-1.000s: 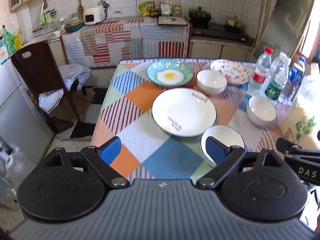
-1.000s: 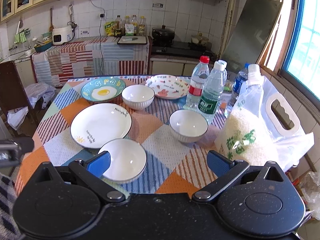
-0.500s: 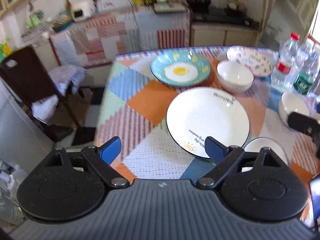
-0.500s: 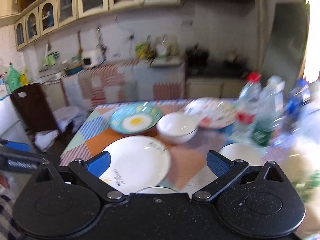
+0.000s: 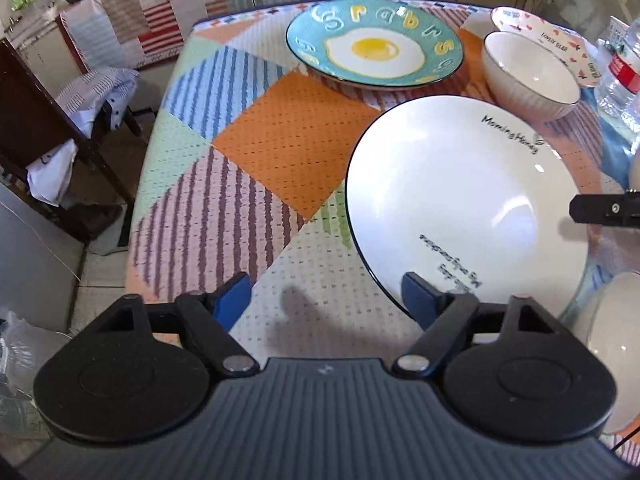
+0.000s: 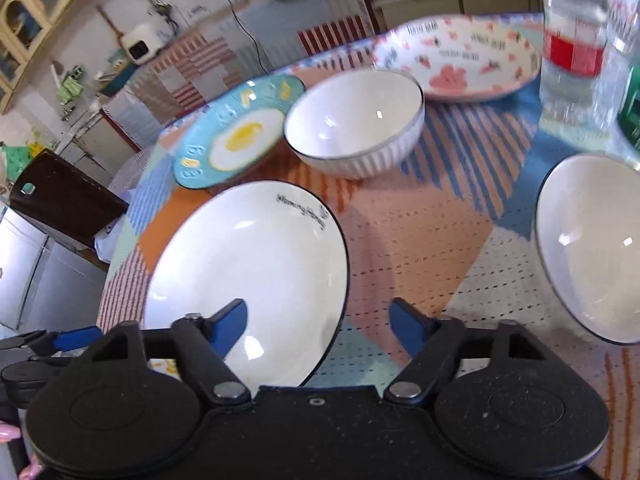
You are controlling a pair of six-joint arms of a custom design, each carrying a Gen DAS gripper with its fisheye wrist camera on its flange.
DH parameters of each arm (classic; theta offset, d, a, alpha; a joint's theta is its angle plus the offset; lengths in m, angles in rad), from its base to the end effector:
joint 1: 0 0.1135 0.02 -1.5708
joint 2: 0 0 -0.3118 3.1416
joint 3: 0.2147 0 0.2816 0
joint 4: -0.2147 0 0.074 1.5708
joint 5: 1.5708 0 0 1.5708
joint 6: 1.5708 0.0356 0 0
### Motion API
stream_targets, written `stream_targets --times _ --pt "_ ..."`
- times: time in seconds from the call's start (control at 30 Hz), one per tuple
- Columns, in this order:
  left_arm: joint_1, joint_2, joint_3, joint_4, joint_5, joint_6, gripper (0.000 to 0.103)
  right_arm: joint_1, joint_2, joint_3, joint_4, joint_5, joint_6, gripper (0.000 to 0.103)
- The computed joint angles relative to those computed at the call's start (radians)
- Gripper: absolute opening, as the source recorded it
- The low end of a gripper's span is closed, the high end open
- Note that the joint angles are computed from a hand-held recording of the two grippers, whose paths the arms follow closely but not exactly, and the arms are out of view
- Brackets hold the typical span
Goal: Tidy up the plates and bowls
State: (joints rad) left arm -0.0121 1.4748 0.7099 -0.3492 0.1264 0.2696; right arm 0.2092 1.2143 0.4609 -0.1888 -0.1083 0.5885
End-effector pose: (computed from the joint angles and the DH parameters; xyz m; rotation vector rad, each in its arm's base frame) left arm 0.2783 -0.0079 0.1785 0.4140 2.6397 -0.0880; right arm 0.2117 0.0489 0.1727 0.4394 2.5289 0.4522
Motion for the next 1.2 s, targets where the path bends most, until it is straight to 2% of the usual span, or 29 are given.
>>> stream_targets --times 0.07,0.17,0.2,0.23,0.27,0.3,0.37,0.47,0.6,0.83,1.07,1.2 --pt "0.005 0.023 0.001 0.023 0.023 0.003 0.073 -0.036 0.056 0.000 0.030 -0.050 0.000 0.065" --pt "0.003 0.049 0.015 0.028 0.045 0.007 0.064 -0.047 0.125 0.005 0.059 -0.055 0.012 0.049" --pt "0.001 0.059 0.021 0.028 0.050 0.007 0.060 -0.051 0.140 0.009 0.063 -0.059 0.016 0.042" --pt "0.000 0.066 0.027 0.024 0.058 0.006 0.057 -0.051 0.148 0.009 0.071 -0.061 0.024 0.025" --pt "-0.001 0.073 0.034 0.014 0.068 0.002 0.050 -0.066 0.166 0.012 0.081 -0.074 0.019 0.018" --pt "0.000 0.081 0.046 -0.003 0.088 0.004 0.036 -0.079 0.173 0.011 0.097 -0.101 0.019 0.015" --pt "-0.010 0.089 0.068 -0.050 0.125 0.024 0.019 -0.078 0.176 0.016 0.095 -0.102 0.024 0.015" --pt "-0.058 0.072 0.053 -0.033 0.060 -0.002 0.020 -0.098 0.186 0.016 0.106 -0.123 0.018 0.014" --pt "-0.057 0.062 0.042 -0.019 0.039 -0.006 0.020 -0.098 0.179 0.026 0.079 -0.130 -0.023 0.014" --pt "0.035 0.024 0.049 -0.070 0.086 0.030 0.019 -0.036 0.088 0.033 0.027 -0.117 -0.094 0.015" --pt "0.162 -0.014 0.056 -0.134 0.120 0.104 0.019 0.062 0.091 0.072 0.015 -0.078 -0.095 0.015" --pt "0.226 -0.020 0.070 -0.163 0.117 0.147 0.019 0.116 0.141 0.108 0.039 -0.073 -0.083 0.015"
